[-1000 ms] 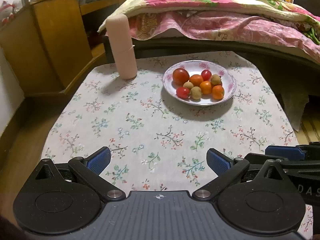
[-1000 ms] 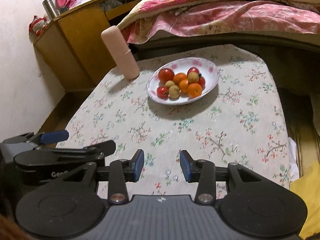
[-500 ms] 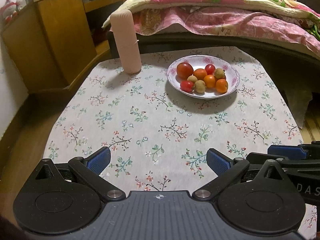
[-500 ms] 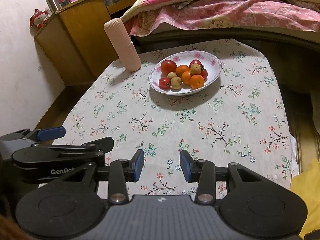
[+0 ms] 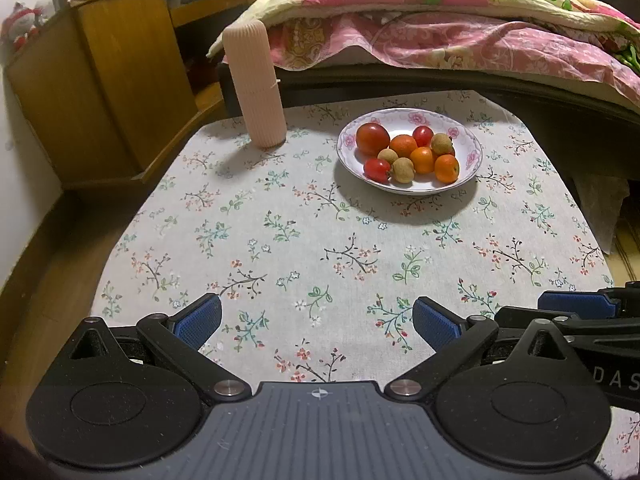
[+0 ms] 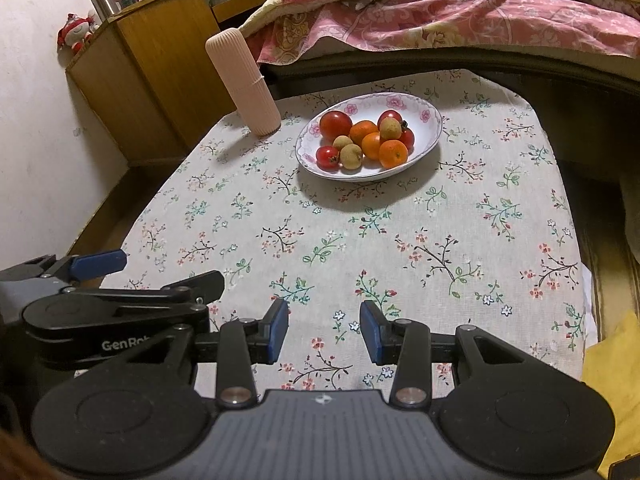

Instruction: Organize fruits

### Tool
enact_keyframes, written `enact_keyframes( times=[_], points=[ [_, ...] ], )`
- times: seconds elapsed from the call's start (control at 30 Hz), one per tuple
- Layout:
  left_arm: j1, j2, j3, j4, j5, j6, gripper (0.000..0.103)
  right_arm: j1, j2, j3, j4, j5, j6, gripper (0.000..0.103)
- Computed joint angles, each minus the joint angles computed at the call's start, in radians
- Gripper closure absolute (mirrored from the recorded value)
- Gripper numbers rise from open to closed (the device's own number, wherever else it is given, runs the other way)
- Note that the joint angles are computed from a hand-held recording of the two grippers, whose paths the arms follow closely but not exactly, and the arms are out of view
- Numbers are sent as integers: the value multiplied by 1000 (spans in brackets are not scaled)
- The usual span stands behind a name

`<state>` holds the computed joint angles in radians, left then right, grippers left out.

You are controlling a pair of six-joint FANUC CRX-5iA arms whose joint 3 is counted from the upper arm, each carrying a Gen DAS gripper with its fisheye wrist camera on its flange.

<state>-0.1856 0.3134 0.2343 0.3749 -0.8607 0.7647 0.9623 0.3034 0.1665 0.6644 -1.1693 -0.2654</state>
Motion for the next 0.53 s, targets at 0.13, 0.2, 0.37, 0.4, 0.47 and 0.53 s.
enact_keyframes(
  times=[0.13,0.2,0.37,0.4,0.47,0.53],
  points=[
    [0,-1,-1,0,2,-1,0,0,0,0,0,0,1,63],
    [1,-1,-2,0,4,-3,0,0,0,-1,0,1,1,63],
    [1,1,0,4,1,3,0,-1,-1,-3,0,2,1,63],
    [2,1,-1,8,2,2,0,-1,-2,-3,1,3,0,63],
    [1,-1,-4,4,10,2,0,-1,-4,-8,5,7,-5,63],
    [-1,-3,-7,-6,20,3,0,-1,-2,-8,7,9,-6,63]
  ],
)
